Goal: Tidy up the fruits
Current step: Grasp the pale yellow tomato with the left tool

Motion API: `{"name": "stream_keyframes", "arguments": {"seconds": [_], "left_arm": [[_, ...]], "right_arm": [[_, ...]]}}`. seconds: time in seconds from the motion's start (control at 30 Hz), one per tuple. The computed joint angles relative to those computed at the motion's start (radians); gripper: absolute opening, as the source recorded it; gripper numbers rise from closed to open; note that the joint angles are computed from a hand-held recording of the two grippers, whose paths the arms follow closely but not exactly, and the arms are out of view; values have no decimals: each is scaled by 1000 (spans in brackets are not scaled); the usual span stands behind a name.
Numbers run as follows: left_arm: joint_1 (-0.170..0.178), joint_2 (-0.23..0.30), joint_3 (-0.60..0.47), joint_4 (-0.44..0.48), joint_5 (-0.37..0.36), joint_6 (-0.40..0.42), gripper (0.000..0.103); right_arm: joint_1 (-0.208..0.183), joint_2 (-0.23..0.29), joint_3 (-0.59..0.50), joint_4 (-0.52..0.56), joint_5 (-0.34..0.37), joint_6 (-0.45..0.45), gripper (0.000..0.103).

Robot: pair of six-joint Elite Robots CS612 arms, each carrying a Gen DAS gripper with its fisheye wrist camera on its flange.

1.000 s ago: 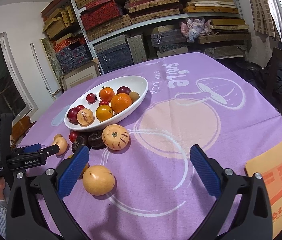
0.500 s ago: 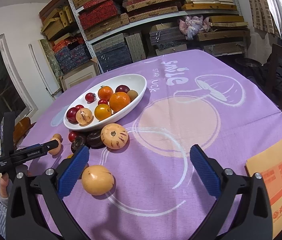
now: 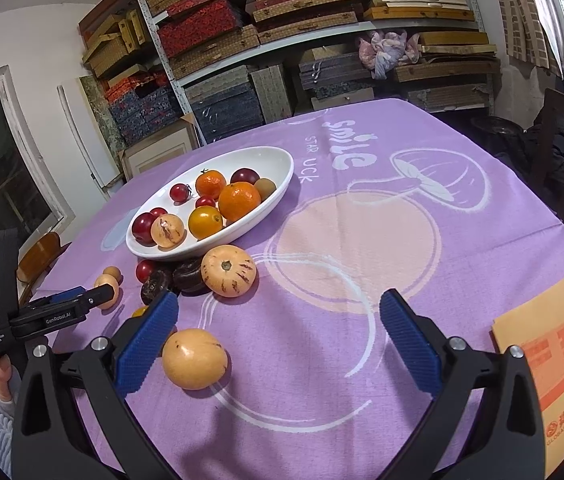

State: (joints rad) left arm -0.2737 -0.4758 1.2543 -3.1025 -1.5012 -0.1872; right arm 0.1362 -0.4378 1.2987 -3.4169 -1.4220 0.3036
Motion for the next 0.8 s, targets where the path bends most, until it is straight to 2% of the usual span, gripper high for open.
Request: {"name": "stream_keyframes", "arguments": {"seconds": [0.1,0.23,0.4,0.6,0.8], "left_arm": [[0,3,-7,-4,-38,31,74],[-2,12,-28,39,-74,65,49],[0,16,-36,46,-93,59,46],[-5,29,-70,80,-60,41,46],[-5,30,-71,75,-35,31,45]], "right_arm": [[0,0,0,0,-3,-1,99],[0,0,-1,0,-4,1,99],[0,0,0,2,1,-2,99],[-1,0,0,6,-2,-10,99],[-1,1,-2,9,-1,-8,99]]}}
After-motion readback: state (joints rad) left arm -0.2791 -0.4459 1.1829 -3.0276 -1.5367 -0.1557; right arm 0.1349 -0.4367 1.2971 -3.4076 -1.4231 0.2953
